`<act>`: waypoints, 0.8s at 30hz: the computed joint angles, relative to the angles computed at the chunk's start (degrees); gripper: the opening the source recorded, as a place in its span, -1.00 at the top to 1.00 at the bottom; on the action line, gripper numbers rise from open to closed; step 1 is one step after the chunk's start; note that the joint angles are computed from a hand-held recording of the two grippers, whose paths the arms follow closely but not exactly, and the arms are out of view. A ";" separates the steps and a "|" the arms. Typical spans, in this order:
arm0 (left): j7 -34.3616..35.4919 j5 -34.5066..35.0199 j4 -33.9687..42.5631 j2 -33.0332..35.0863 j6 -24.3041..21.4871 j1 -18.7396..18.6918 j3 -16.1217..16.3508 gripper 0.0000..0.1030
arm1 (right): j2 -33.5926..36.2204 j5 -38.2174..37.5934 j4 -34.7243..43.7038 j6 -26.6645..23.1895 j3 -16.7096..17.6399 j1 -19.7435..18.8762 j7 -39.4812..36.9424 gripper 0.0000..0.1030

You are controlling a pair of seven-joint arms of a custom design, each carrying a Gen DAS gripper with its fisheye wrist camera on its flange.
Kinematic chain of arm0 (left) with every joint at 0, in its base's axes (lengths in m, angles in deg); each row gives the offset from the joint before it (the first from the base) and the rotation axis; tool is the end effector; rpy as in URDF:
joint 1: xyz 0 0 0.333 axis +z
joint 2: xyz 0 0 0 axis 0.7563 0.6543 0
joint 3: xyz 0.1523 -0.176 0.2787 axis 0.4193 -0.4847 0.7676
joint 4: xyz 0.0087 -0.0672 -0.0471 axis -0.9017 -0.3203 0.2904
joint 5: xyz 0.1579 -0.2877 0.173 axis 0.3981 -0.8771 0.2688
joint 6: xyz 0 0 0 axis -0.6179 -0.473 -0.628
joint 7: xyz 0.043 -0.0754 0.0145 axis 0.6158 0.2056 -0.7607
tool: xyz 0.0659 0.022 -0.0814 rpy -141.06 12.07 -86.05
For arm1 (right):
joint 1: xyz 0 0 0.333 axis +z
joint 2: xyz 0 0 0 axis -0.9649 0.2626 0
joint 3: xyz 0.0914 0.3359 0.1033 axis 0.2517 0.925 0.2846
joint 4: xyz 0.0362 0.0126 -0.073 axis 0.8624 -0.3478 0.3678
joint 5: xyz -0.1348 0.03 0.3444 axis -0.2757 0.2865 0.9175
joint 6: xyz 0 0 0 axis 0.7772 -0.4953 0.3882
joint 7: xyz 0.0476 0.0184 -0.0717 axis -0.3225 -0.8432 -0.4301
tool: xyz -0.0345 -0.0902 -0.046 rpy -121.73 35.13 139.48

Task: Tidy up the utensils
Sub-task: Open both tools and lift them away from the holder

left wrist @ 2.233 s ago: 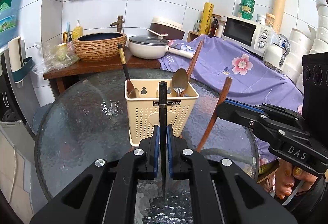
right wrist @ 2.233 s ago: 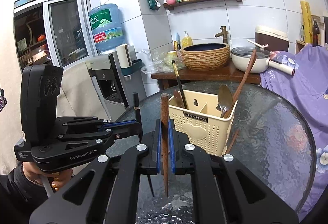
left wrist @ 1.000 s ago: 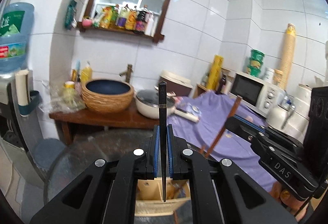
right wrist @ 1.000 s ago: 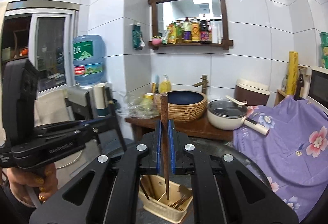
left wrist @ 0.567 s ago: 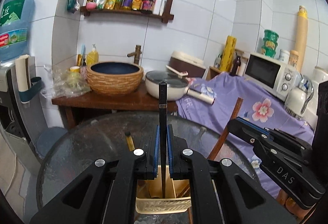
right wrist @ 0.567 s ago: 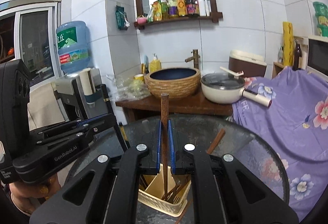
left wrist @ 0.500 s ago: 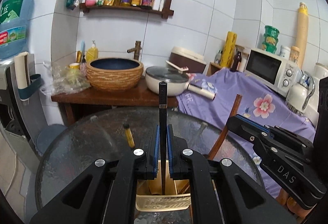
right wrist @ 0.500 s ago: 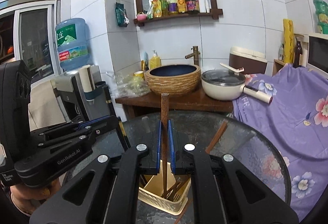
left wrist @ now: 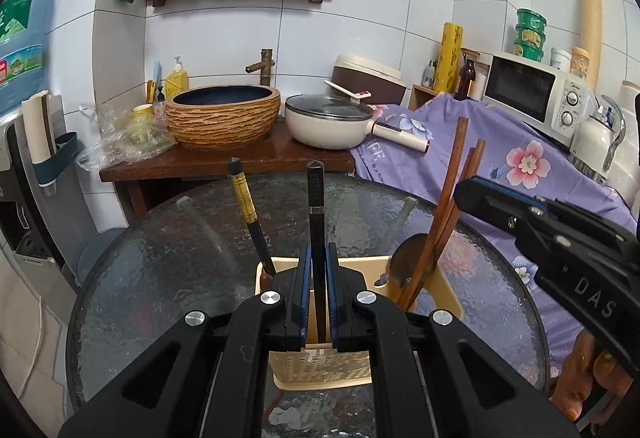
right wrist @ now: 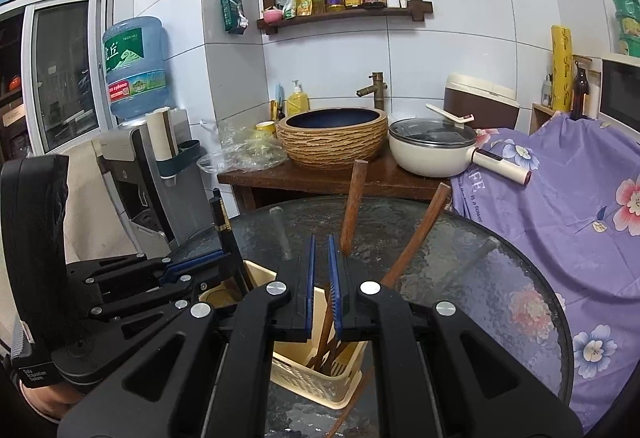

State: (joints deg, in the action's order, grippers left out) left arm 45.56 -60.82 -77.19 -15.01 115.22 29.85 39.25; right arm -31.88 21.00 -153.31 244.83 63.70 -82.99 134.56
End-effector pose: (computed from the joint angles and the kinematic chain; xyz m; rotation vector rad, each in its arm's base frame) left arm 0.6561 -0.0970 0.4328 -1.6657 1.5831 -1.0004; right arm 0.7149 0.2403 0.4600 -1.7437 1.0460 -0.5210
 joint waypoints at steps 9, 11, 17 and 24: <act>4.11 -3.35 -2.86 -0.76 2.40 -3.66 2.73 0.75 | -1.54 -4.67 -6.21 6.33 3.35 -4.11 2.84 0.02; 5.75 -4.95 -3.73 -1.09 3.25 -4.61 3.17 0.49 | -1.99 -6.43 -7.87 7.12 4.38 -5.54 4.21 0.01; 11.36 -9.00 -7.20 -2.73 6.65 -4.60 1.16 0.17 | -3.37 -10.82 -12.18 9.80 5.49 -8.18 8.78 -0.08; 15.42 -12.42 -10.80 -4.34 9.96 -1.22 -3.91 0.04 | -4.81 -14.63 -16.55 11.72 5.13 -10.42 15.02 -0.20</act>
